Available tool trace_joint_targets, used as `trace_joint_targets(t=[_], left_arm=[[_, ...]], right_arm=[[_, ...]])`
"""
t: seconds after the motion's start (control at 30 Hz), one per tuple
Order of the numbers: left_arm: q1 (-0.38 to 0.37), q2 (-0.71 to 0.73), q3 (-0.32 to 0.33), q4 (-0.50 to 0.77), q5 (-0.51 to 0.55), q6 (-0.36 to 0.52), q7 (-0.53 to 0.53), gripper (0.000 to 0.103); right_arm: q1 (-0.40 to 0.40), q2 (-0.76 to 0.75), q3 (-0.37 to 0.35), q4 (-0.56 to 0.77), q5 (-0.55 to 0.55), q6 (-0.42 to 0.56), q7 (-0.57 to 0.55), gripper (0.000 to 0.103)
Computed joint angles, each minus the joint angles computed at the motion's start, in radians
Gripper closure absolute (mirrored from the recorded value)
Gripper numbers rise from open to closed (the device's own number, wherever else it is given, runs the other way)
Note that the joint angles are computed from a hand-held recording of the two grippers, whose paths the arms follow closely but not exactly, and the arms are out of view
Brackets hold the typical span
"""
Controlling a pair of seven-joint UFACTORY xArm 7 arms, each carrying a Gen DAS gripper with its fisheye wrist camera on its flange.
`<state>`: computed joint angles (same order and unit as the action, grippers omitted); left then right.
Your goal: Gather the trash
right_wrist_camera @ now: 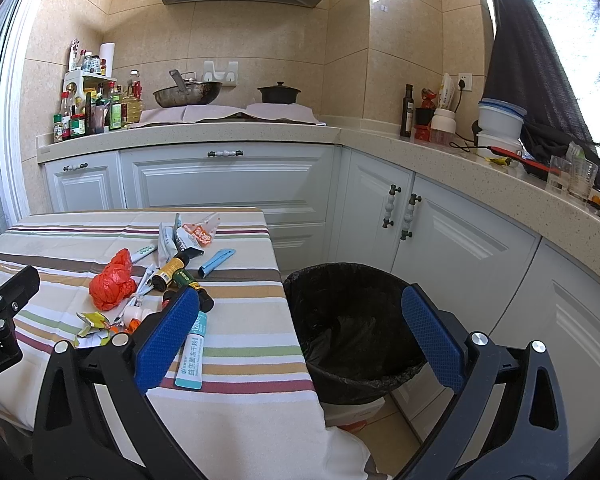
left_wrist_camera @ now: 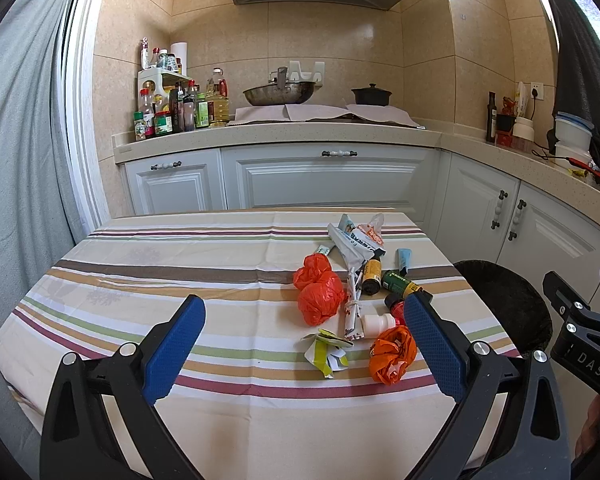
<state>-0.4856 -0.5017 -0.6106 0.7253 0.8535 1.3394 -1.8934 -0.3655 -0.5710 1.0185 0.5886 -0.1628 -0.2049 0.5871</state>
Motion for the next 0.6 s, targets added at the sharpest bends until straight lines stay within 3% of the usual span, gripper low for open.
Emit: trace_joint_targets(t=[0.47,0.6], left_arm=[[-0.006,-0.004,0.018,-0.025,-0.032,-0.015,-0.005,0.006],[-0.013,-0.021,0.041,-0.061,-0.080,-0.032,0.001,0.006]], right_arm=[[-0.028,0.039,0.036,0.008,-0.013,0.005,0.001,0.004],[-0.058,0.097,0.079,0.026,-0.027,0.014,-0.007,0.004]])
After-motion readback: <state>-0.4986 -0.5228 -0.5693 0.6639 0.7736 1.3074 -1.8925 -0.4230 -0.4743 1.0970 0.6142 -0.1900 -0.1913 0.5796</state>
